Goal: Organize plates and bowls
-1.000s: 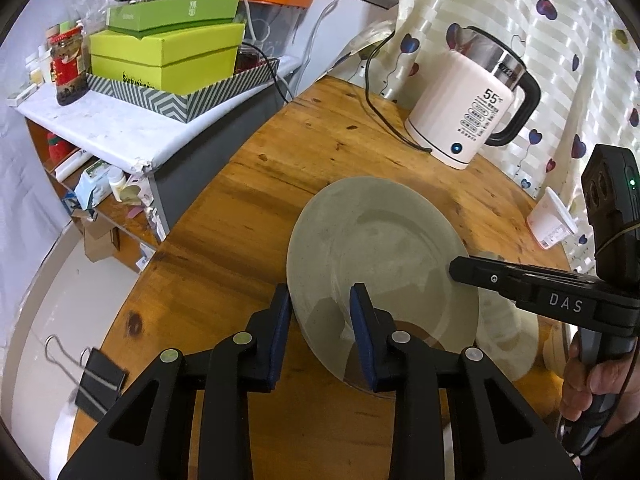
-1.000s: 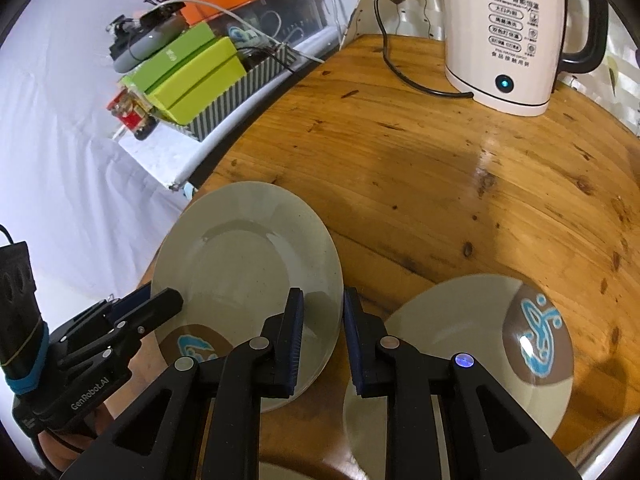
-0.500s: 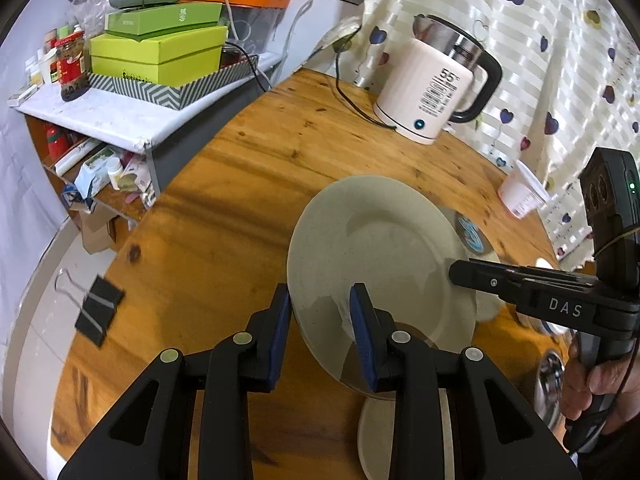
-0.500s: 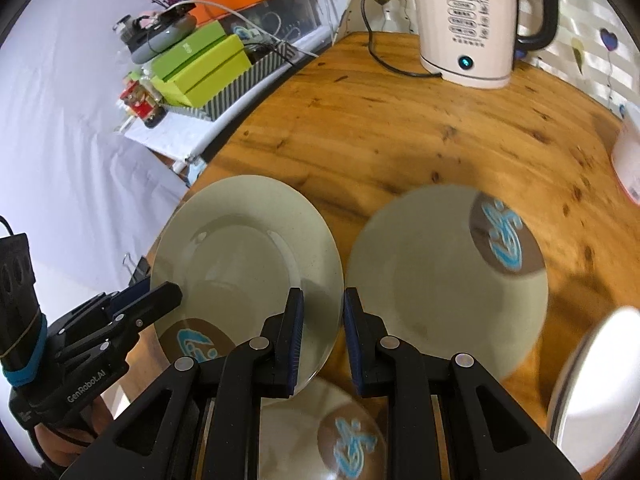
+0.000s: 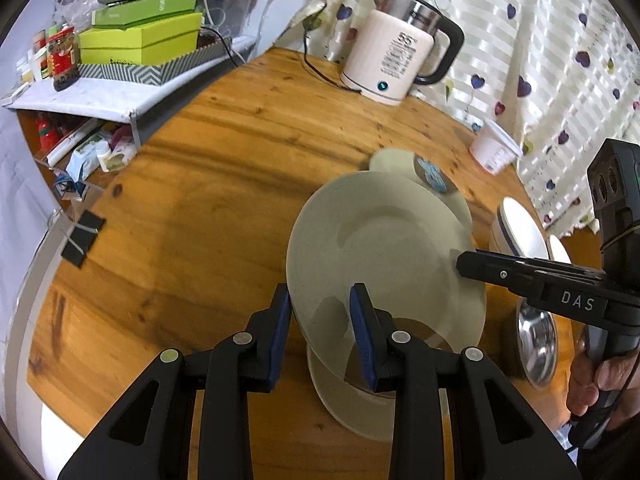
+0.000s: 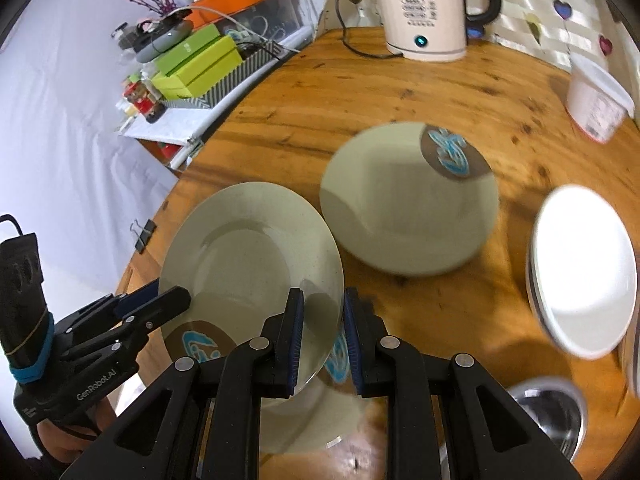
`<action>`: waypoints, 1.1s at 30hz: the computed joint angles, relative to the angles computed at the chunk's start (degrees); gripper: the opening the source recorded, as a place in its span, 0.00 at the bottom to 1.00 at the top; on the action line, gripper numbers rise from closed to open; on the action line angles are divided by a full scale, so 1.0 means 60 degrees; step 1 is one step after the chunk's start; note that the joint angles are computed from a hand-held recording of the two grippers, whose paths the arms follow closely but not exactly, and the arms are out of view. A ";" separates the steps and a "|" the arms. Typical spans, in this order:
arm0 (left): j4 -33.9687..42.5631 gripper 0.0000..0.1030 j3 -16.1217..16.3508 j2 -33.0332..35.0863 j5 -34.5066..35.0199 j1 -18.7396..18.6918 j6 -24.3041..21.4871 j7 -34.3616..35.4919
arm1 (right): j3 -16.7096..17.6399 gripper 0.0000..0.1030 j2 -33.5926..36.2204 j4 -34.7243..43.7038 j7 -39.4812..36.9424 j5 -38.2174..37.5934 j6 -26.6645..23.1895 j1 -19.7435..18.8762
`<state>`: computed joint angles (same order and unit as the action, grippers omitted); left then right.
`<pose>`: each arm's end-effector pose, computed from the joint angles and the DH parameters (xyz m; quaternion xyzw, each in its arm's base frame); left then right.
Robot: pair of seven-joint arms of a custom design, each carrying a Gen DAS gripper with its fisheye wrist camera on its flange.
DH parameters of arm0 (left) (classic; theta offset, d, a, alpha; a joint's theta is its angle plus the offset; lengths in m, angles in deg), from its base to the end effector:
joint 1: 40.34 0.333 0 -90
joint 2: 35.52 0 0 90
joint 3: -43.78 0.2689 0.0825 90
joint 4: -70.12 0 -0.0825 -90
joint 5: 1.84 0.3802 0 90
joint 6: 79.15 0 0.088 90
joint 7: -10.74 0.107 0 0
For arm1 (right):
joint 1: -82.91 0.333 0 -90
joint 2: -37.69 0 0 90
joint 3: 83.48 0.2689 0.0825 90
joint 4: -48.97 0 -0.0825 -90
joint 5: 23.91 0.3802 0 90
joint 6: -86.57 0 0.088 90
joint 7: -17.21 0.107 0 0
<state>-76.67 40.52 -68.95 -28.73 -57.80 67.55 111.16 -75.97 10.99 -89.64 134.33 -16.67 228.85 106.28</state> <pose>0.4083 -0.1480 0.4852 -0.5891 0.7398 -0.3201 0.0561 0.3995 0.2419 0.4952 -0.6785 0.6864 -0.0525 0.2564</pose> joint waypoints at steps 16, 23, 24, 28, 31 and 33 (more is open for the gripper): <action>-0.0635 0.30 -0.0173 -0.0567 0.0320 -0.0191 -0.0331 -0.0375 | -0.0064 0.19 -0.0996 -0.1301 0.0279 0.0351 -0.0050 0.0228; -0.0732 0.30 -0.0214 -0.0671 0.0439 -0.0219 -0.0368 -0.0541 | -0.0055 0.19 -0.1018 -0.1362 0.0284 0.0341 -0.0084 0.0249; -0.0722 0.30 -0.0217 -0.0654 0.0461 -0.0218 -0.0373 -0.0564 | -0.0064 0.19 -0.1015 -0.1365 0.0275 0.0344 -0.0080 0.0251; -0.0724 0.30 -0.0230 -0.0623 0.0545 -0.0216 -0.0382 -0.0616 | -0.0025 0.19 -0.0993 -0.1355 0.0302 0.0277 -0.0098 0.0233; -0.0733 0.30 -0.0233 -0.0619 0.0581 -0.0218 -0.0414 -0.0662 | -0.0009 0.19 -0.0976 -0.1350 0.0319 0.0246 -0.0124 0.0243; -0.0753 0.30 -0.0240 -0.0632 0.0602 -0.0216 -0.0420 -0.0694 | -0.0005 0.19 -0.0948 -0.1335 0.0326 0.0242 -0.0138 0.0256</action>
<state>-81.19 39.08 -72.74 -25.12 -59.10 65.03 107.00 -76.00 5.30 -97.65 136.29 -15.21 228.02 107.82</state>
